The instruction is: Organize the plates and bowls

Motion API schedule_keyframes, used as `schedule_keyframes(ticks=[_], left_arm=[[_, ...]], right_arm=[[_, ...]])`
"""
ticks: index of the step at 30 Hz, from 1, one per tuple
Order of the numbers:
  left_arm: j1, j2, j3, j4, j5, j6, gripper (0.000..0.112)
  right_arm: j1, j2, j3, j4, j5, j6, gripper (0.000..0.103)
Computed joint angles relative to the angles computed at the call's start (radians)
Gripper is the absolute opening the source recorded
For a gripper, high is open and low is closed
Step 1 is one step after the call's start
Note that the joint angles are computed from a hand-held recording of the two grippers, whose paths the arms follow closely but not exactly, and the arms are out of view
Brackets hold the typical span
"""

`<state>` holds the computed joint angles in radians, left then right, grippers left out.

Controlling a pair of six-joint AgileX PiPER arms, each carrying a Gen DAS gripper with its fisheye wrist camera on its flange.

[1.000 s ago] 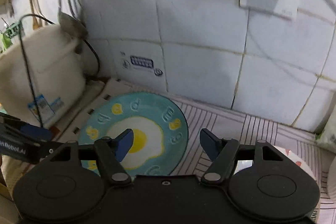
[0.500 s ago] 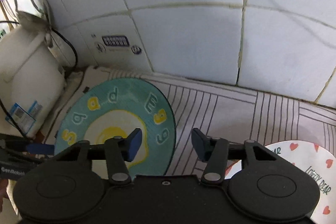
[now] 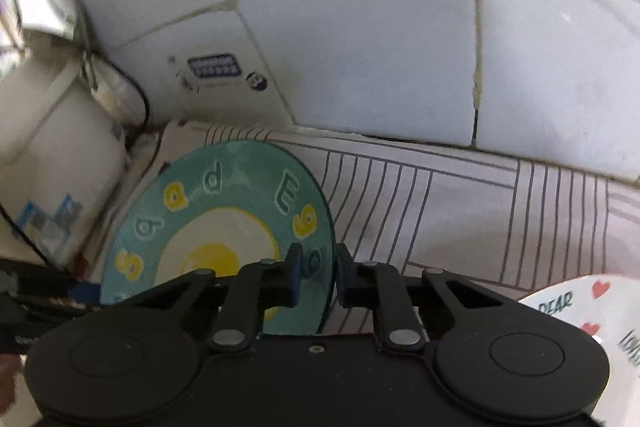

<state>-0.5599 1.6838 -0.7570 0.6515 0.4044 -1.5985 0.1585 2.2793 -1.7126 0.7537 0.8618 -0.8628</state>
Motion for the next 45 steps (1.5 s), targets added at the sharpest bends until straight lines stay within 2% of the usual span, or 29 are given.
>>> schedule_keyframes(ticks=[4,7,10,12,18,21,25,31,34,39,45], left_arm=[[0.004,0.006,-0.003,0.009,-0.001,-0.043,0.037],[-0.002,0.012,-0.007,0.018,0.005,-0.051,0.037],[0.036,0.005,-0.024,-0.148,-0.005,0.118,0.037],[0.046,-0.016,-0.013,-0.194,-0.022,0.17,0.037],[-0.046,-0.104,0.001,-0.088,0.067,0.064,0.037],[-0.099,-0.144,-0.012,-0.037,0.145,0.036,0.037],[-0.146,-0.21,-0.033,-0.048,0.212,0.072,0.037],[-0.235,-0.238,-0.121,-0.059,0.306,0.118,0.037],[-0.244,-0.221,-0.162,-0.079,0.302,0.148,0.037],[-0.225,-0.176,-0.245,-0.18,0.271,0.293,0.037],[-0.199,-0.059,-0.371,-0.284,0.225,0.476,0.037]], right_arm=[[0.012,-0.011,0.036,0.021,-0.043,-0.003,0.024],[0.007,0.001,-0.003,-0.013,0.002,0.06,0.022],[-0.002,-0.023,0.015,-0.022,0.018,0.069,0.021],[-0.013,-0.047,0.043,-0.019,0.018,0.058,0.019],[-0.05,-0.12,0.128,0.008,0.047,-0.005,0.017],[-0.071,-0.168,0.177,0.026,0.07,-0.043,0.018],[-0.119,-0.263,0.271,0.085,0.077,-0.101,0.018],[-0.208,-0.419,0.385,0.126,0.091,-0.152,0.017],[-0.261,-0.472,0.413,0.127,0.112,-0.151,0.017],[-0.347,-0.544,0.451,0.127,0.125,-0.172,0.017],[-0.432,-0.589,0.49,0.124,0.1,-0.167,0.017]])
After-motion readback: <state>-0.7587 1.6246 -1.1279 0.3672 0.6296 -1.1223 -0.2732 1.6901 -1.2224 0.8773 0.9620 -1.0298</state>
